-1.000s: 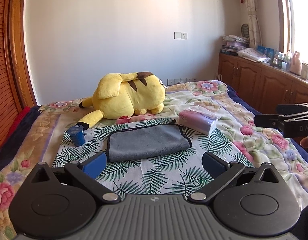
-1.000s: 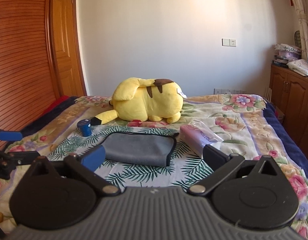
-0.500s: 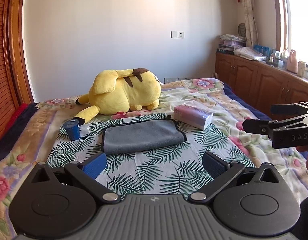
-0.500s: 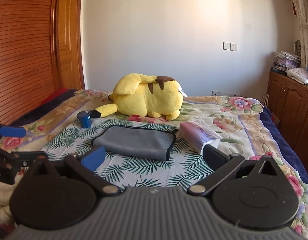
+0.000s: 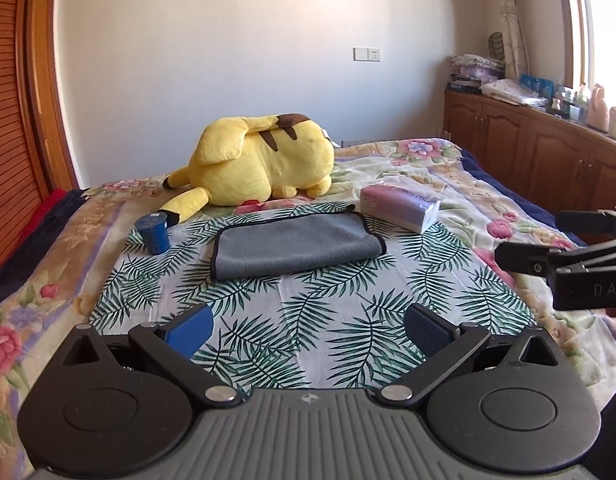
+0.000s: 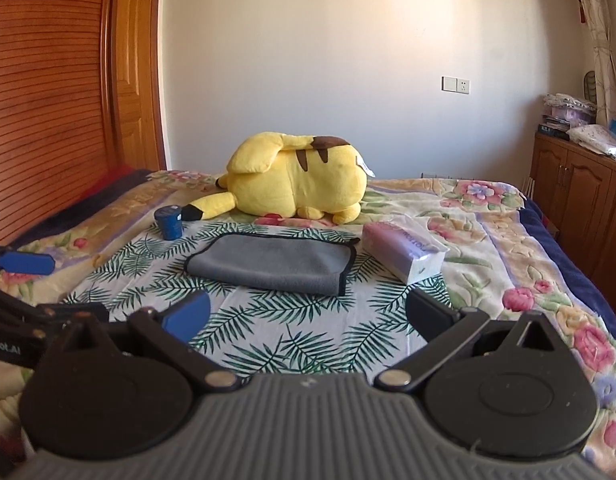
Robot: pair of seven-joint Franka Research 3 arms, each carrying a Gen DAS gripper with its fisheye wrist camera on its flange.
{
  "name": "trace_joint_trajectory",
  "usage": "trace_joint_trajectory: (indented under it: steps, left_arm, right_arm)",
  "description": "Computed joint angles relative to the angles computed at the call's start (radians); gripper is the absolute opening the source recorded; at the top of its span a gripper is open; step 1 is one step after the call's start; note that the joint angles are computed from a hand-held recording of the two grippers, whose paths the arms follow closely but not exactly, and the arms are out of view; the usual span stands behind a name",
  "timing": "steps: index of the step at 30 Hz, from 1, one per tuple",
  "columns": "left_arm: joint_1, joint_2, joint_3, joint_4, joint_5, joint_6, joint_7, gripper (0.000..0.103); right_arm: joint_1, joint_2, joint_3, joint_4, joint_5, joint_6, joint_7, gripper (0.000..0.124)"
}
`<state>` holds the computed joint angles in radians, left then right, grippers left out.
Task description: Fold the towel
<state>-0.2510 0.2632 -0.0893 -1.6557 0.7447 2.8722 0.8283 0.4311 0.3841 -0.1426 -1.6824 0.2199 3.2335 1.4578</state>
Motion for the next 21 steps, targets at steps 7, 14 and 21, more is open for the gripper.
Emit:
trace_joint_trajectory:
  steps: [7, 14, 21]
  left_arm:
    - [-0.017, -0.012, 0.027, -0.041, 0.08, 0.02, -0.11, 0.087]
    - [-0.014, -0.01, 0.023, -0.06, 0.123, 0.011, -0.157, 0.087]
    - [-0.012, -0.009, 0.032, -0.07, 0.165, 0.032, -0.23, 0.087]
  right_arm:
    - [-0.014, -0.001, 0.026, -0.026, 0.015, 0.01, -0.008, 0.103]
    - [-0.02, 0.001, 0.047, -0.05, 0.026, 0.027, -0.021, 0.103]
    - [-0.054, 0.003, 0.098, -0.062, 0.053, 0.057, -0.069, 0.103]
